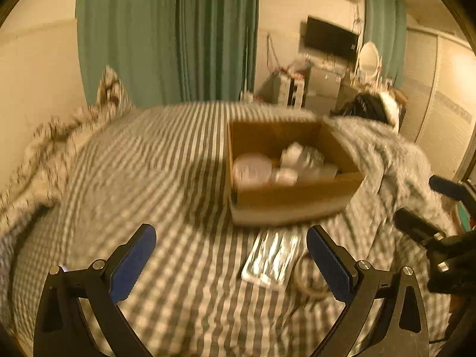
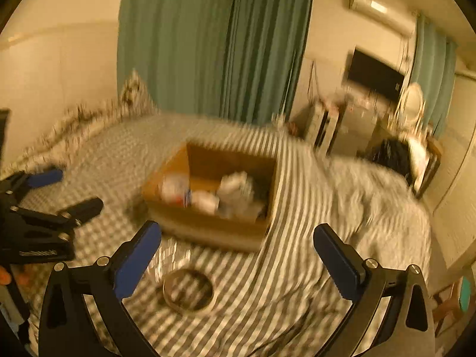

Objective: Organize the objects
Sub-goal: 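Grasp the brown tape roll by its rim with the right tool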

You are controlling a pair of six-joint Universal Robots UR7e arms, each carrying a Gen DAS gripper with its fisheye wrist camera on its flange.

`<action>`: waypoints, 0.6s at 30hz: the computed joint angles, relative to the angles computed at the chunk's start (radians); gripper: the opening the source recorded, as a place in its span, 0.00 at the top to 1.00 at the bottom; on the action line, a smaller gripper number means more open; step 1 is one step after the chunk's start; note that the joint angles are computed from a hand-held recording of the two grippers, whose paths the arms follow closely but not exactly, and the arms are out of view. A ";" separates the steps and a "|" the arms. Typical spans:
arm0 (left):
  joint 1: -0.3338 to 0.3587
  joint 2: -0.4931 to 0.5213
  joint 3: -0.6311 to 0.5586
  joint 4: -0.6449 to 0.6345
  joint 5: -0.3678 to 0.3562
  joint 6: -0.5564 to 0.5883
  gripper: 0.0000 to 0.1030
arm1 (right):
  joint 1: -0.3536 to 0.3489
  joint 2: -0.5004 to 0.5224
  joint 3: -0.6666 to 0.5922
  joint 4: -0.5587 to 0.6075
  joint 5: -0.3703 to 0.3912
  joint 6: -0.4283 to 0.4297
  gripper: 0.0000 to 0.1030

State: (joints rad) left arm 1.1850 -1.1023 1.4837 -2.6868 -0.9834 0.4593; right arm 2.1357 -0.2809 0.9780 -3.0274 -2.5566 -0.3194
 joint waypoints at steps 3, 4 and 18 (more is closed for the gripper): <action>0.023 0.015 0.023 0.012 0.017 -0.011 0.00 | -0.037 0.007 0.043 0.082 0.016 0.114 0.00; 0.032 0.021 0.025 0.027 0.012 -0.020 0.00 | -0.047 0.005 0.055 0.123 0.029 0.153 0.00; 0.064 0.062 0.019 0.057 0.071 -0.038 0.00 | -0.100 0.081 -0.018 0.334 0.128 0.225 0.00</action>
